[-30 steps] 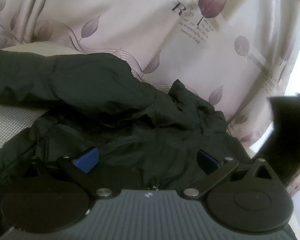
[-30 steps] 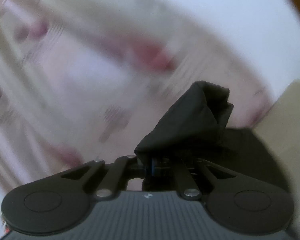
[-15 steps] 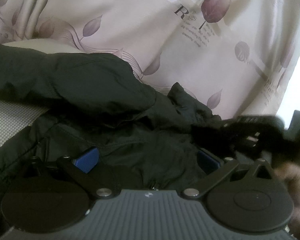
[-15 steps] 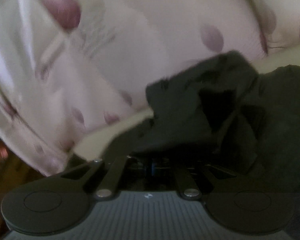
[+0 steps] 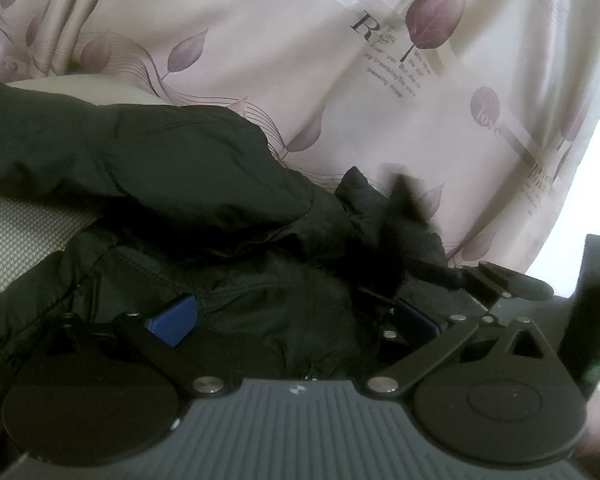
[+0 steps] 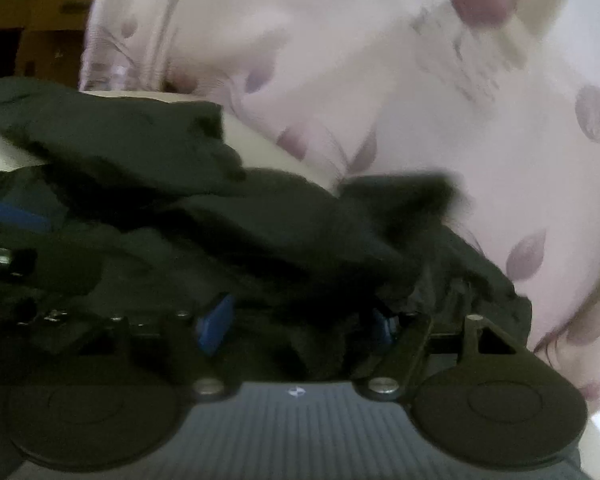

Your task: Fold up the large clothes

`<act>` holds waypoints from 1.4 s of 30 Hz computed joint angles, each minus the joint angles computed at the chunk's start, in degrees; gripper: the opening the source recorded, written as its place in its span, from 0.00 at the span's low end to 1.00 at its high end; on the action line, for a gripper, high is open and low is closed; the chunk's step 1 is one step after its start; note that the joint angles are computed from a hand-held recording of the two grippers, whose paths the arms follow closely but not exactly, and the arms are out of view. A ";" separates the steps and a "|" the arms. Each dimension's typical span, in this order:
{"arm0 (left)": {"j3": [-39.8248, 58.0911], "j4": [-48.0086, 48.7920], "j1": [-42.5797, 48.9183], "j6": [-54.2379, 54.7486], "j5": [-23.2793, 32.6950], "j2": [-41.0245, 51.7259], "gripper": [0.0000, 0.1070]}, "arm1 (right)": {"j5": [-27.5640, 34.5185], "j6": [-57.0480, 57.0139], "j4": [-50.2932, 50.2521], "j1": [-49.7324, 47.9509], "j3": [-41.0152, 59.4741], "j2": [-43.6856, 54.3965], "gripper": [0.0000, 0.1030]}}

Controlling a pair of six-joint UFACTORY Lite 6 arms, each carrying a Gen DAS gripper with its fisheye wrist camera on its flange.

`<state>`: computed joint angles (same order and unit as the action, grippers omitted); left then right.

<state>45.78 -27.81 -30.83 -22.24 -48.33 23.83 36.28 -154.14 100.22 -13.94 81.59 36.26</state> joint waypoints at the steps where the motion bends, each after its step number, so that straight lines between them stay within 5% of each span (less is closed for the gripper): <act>1: -0.02 0.06 0.01 -0.12 -0.06 -0.01 0.96 | 1.00 3.09 -2.31 -0.30 1.12 0.27 0.68; 9: -0.95 1.01 0.22 -2.34 -1.53 -0.32 0.96 | 10.88 31.64 -15.88 -6.37 7.82 2.59 0.68; 14: -4.58 2.89 1.40 -5.05 0.08 -5.16 0.96 | 8.62 27.79 -9.00 -9.84 2.79 0.93 0.68; 19: -17.49 -0.29 6.63 -10.06 5.87 -23.28 0.96 | 6.35 32.17 -13.33 -11.35 6.49 6.78 0.69; 22: -23.17 15.12 19.30 -25.91 15.49 -32.45 0.96 | 7.49 32.69 -13.48 -11.67 7.58 8.17 0.74; 26: -29.09 37.36 38.16 -42.38 20.98 -41.89 0.96 | 6.84 30.98 -13.21 -11.41 6.77 7.78 0.84; 29: -30.16 55.35 52.55 -54.36 20.80 -45.28 0.96 | 5.69 31.59 -13.63 -10.90 6.87 7.80 0.92; 35: -18.26 85.34 72.20 -76.16 12.83 -29.02 0.90 | 4.43 32.67 -14.14 -10.33 7.02 7.75 0.96; 37: -15.48 86.01 73.84 -75.90 10.86 -25.69 0.83 | 4.79 33.47 -14.70 -10.48 7.54 8.13 0.96; 38: -14.09 85.33 73.39 -75.43 12.04 -24.67 0.69 | 4.89 33.53 -14.75 -10.52 7.61 8.24 0.96; 41: -8.11 84.76 71.56 -75.52 14.94 -17.85 0.06 | 5.26 33.41 -14.69 -10.69 7.63 8.39 0.97; 42: -7.66 83.86 71.96 -74.28 14.23 -16.23 0.06 | 5.34 33.40 -14.62 -10.73 7.56 8.38 0.97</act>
<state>38.11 56.05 41.13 -96.51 -34.09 7.60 41.61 -120.74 85.60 -24.66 89.14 44.64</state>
